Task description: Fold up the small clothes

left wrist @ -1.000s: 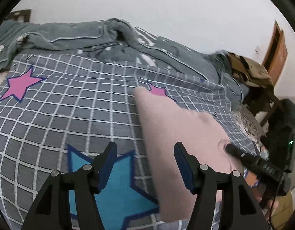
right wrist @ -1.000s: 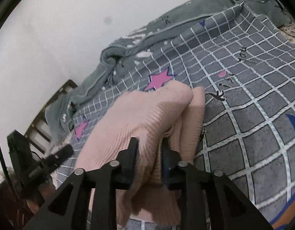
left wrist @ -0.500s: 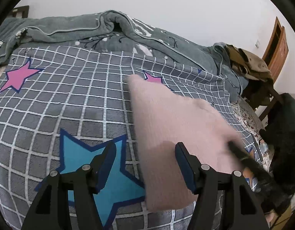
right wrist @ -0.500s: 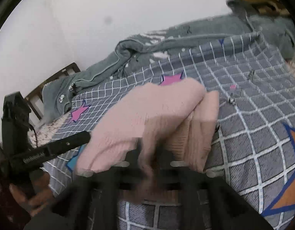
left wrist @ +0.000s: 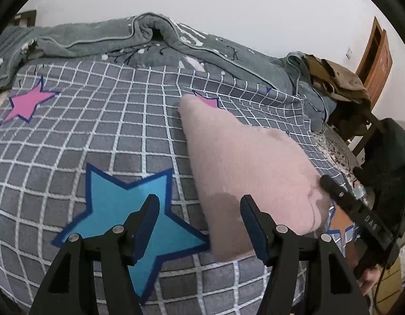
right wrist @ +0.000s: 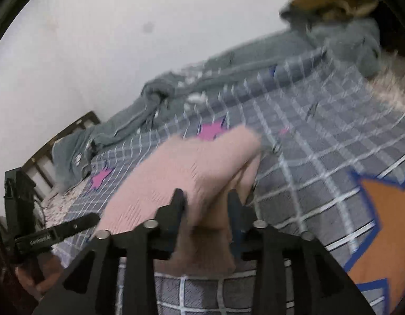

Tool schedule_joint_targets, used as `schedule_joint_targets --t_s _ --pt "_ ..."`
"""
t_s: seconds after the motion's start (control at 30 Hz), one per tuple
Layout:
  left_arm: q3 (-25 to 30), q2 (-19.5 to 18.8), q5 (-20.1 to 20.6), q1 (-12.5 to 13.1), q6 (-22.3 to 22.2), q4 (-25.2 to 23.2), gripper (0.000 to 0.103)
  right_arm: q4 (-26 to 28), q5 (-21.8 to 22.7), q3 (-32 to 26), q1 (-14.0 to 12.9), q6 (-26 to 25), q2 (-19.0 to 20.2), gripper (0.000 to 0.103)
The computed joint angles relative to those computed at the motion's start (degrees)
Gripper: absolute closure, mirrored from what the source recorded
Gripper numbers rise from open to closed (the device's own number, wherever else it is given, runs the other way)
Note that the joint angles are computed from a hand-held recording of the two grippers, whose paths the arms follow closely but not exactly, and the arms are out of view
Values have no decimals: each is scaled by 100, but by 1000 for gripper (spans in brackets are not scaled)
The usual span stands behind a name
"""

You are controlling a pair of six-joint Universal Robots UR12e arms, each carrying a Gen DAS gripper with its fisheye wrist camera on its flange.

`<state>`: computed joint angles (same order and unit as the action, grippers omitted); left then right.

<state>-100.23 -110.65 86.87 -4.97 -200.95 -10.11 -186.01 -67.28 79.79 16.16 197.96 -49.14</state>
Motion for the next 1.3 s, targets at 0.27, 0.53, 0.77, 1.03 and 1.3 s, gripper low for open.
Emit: schedule_joint_targets --t_s 0.27,0.53,0.77,1.03,1.3 --pt "104 -144 74 -91 82 -525 40 1019 -399 -20 83 -343 -26 54" --pt "291 -159 -185 74 126 -328 40 940 -224 -207 61 -407 -40 51" --pt "1175 -560 -256 161 423 -979 40 2035 49 -1171 6 -294 294 51" --pt "1554 -881 -738 274 425 -1401 38 3129 -407 -1837 16 -595 668 46" --pt "1499 -955 -970 304 198 -1263 39 2955 -390 -1883 13 -504 792 43"
